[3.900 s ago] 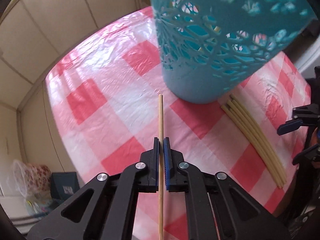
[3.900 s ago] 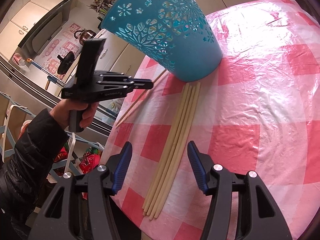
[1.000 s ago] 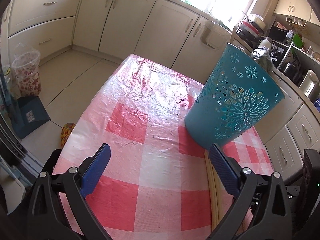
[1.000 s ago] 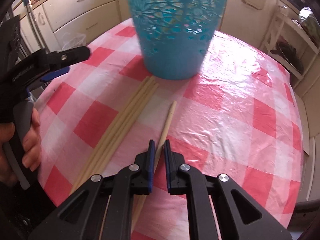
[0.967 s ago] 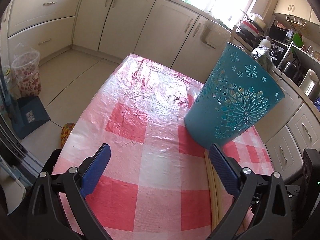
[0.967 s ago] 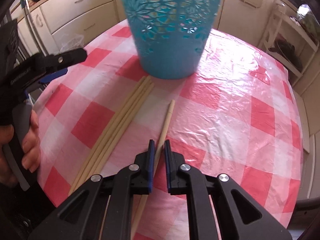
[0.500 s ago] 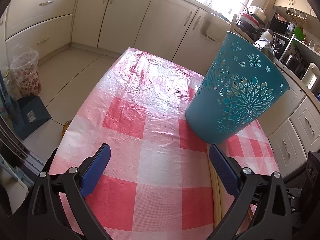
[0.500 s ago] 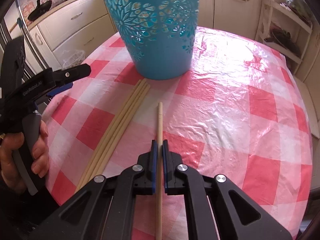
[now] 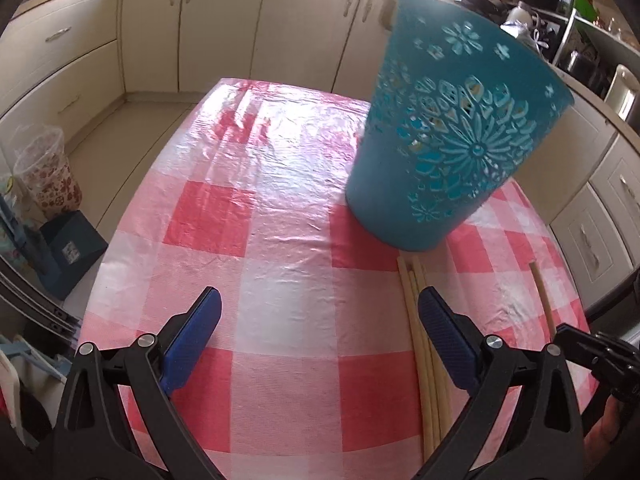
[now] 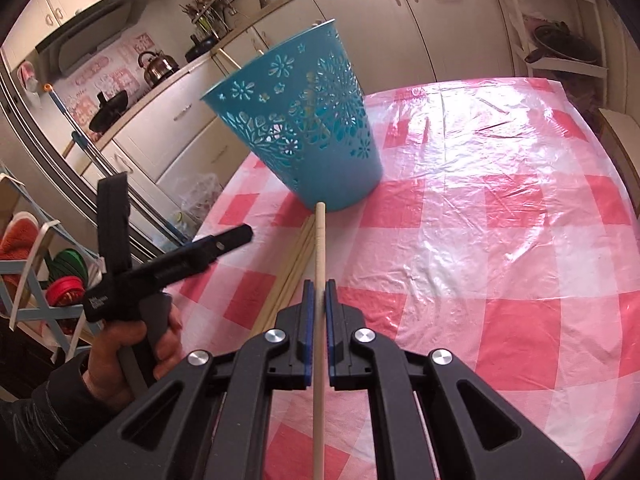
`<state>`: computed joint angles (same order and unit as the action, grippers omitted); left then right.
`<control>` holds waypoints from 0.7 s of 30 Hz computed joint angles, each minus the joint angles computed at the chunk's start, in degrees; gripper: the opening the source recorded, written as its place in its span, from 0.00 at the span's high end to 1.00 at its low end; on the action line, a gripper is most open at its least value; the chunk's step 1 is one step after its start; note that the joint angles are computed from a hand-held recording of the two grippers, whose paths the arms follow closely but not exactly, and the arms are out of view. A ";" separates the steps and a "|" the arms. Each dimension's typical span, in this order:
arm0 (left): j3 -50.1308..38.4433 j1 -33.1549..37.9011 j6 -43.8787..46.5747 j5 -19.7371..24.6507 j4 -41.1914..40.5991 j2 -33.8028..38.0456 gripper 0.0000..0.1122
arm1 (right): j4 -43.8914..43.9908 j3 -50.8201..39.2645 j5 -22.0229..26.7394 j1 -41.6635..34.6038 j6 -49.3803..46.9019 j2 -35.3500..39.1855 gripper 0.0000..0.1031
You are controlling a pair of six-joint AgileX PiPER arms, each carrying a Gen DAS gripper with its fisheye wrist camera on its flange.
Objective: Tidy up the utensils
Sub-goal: 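Grasp a wooden stick from the bundle with the left gripper while the right gripper holds its stick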
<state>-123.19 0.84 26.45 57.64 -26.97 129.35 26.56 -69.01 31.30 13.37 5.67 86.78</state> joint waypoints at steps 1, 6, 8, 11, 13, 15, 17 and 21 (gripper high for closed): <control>0.61 -1.01 -0.11 -0.14 1.11 -0.48 0.17 | 1.19 0.30 -0.43 -0.21 -1.06 0.03 0.94; 1.67 -5.78 -4.11 -1.81 10.87 -1.27 0.25 | 7.22 3.08 -1.92 -1.80 -6.74 -2.27 0.94; 0.82 -7.07 -5.62 -1.20 13.82 -0.61 0.27 | 9.97 3.98 -2.23 -2.55 -9.32 -3.10 0.94; 1.98 -7.74 -6.24 -2.07 15.40 -1.35 0.27 | 13.34 4.90 -2.59 -3.32 -12.46 -3.78 0.94; 1.17 -8.05 -7.53 -1.27 16.84 -1.17 0.27 | 15.78 5.37 -2.76 -3.81 -14.66 -3.97 0.94; 1.16 -8.10 -7.74 -0.96 17.93 -1.44 0.30 | 18.03 6.06 -2.84 -4.32 -16.81 -4.52 0.94; -0.74 -8.36 -8.76 0.90 19.31 -0.60 0.37 | 20.37 6.76 -2.90 -4.91 -19.07 -5.12 0.94; -1.87 -9.04 -10.07 1.67 20.70 -0.02 0.39 | 23.72 7.45 -2.78 -5.72 -21.89 -5.59 0.94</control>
